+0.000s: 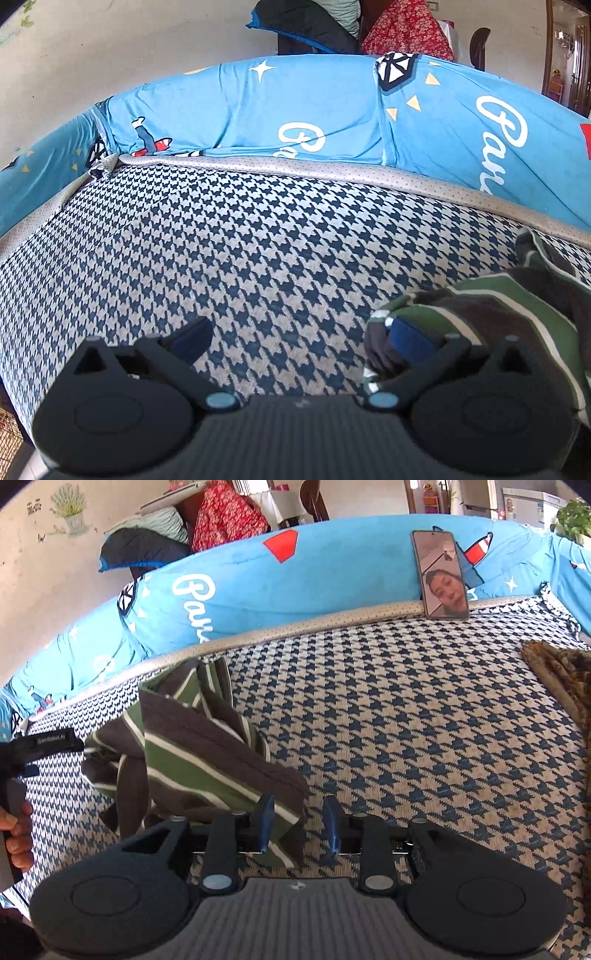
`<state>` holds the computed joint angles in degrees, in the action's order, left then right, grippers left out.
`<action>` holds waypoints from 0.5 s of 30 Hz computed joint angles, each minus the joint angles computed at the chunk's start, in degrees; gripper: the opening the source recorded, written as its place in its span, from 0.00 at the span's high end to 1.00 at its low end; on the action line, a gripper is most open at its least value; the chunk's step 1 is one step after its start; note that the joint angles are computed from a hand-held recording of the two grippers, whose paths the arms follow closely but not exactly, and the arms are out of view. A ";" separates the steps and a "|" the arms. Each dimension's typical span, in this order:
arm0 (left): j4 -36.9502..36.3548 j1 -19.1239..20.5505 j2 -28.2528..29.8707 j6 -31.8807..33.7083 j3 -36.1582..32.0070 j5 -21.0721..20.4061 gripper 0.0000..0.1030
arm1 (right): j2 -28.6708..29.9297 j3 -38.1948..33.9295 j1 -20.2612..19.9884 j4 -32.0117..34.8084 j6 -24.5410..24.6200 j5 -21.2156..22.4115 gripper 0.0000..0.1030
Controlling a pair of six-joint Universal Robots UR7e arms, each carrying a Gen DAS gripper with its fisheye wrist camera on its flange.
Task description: Fold clothes
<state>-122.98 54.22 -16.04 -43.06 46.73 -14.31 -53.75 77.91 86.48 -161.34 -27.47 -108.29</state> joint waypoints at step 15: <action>-13.68 0.03 0.94 15.33 1.19 -15.25 0.00 | 6.45 -4.34 1.37 4.31 -6.30 5.69 0.37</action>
<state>-136.65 54.25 -15.10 -27.73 47.92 -29.55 -47.30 73.58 87.86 -157.04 -33.77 -102.60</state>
